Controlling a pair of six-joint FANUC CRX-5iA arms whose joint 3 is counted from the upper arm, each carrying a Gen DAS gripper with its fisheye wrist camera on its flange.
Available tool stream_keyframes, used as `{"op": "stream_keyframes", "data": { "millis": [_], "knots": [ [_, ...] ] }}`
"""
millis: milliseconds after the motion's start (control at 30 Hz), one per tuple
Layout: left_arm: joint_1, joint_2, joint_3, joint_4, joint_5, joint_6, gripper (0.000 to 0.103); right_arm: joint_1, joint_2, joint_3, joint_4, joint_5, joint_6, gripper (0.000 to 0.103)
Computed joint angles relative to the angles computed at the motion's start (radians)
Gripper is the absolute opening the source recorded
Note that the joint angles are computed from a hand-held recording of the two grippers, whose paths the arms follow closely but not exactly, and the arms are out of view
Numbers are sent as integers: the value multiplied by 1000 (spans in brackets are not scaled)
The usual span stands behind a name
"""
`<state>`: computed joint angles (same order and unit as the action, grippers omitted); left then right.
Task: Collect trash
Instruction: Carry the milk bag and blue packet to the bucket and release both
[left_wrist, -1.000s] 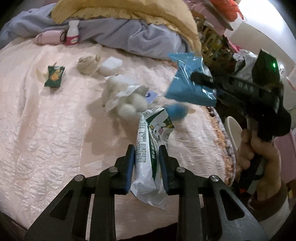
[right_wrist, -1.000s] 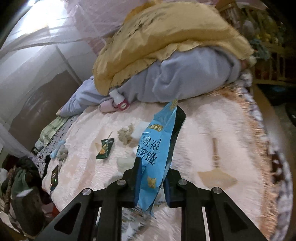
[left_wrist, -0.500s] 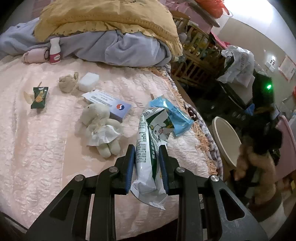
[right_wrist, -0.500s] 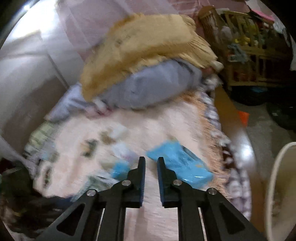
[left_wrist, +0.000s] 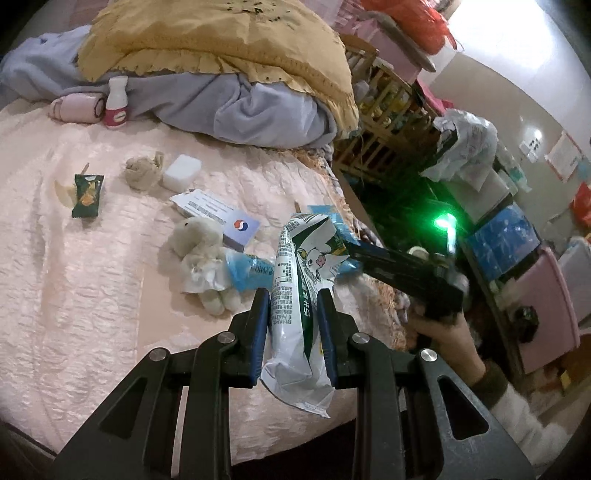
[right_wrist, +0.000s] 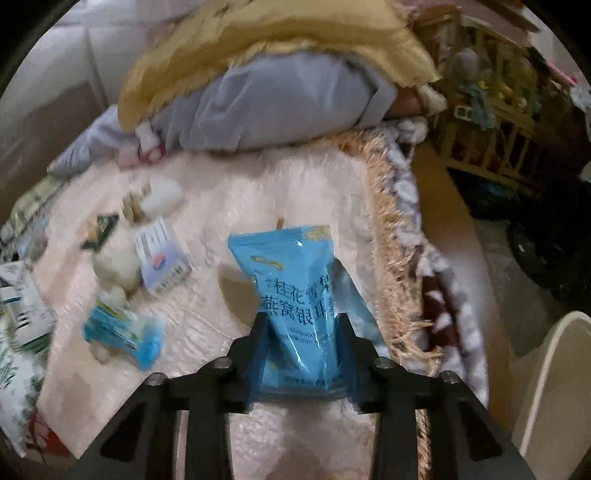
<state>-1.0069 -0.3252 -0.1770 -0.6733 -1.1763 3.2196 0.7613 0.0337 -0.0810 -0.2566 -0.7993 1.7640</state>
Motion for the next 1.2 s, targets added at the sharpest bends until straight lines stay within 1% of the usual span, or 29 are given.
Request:
{"op": "stream_keyframes", "data": {
  "millis": [33, 67, 167, 233, 300, 367, 400, 433, 533, 633, 733, 833, 900, 1000, 1133, 1200],
  "knots": [
    [6, 8, 9, -2, 1, -6, 24, -21, -24, -1, -35, -9, 22, 33],
    [10, 12, 13, -3, 9, -13, 24, -24, -43, -8, -41, -9, 23, 33],
    [31, 44, 39, 7, 63, -54, 24, -54, -103, -28, -56, -15, 40, 33],
    [48, 84, 72, 19, 102, -98, 24, -82, -149, -47, -56, -20, 40, 33],
    [74, 123, 100, 40, 155, -142, 24, -107, -181, -58, -35, -31, 12, 33],
    [113, 174, 132, 79, 225, -194, 24, -141, -216, -76, -8, -31, -20, 33],
    [125, 193, 145, 93, 245, -214, 24, -159, -232, -85, 5, -29, -34, 33],
    [142, 229, 170, 114, 274, -248, 24, -176, -245, -98, 34, -23, -59, 33],
    [178, 310, 229, 177, 343, -328, 24, -228, -262, -129, 112, -9, -131, 34],
    [201, 399, 301, 236, 393, -402, 24, -307, -247, -124, 109, -25, -153, 34],
    [214, 491, 386, 282, 407, -470, 24, -368, -221, -120, 121, -26, -181, 34],
    [223, 576, 467, 321, 403, -529, 24, -427, -194, -107, 84, -27, -181, 34],
    [229, 625, 513, 345, 399, -559, 24, -452, -183, -107, 82, -18, -186, 34],
    [237, 669, 551, 371, 403, -589, 24, -478, -168, -104, 77, -7, -220, 44],
    [239, 714, 596, 382, 399, -614, 24, -506, -151, -90, 52, -7, -223, 45],
    [246, 716, 588, 404, 416, -634, 26, -509, -153, -91, 49, -5, -225, 46]
  ]
}}
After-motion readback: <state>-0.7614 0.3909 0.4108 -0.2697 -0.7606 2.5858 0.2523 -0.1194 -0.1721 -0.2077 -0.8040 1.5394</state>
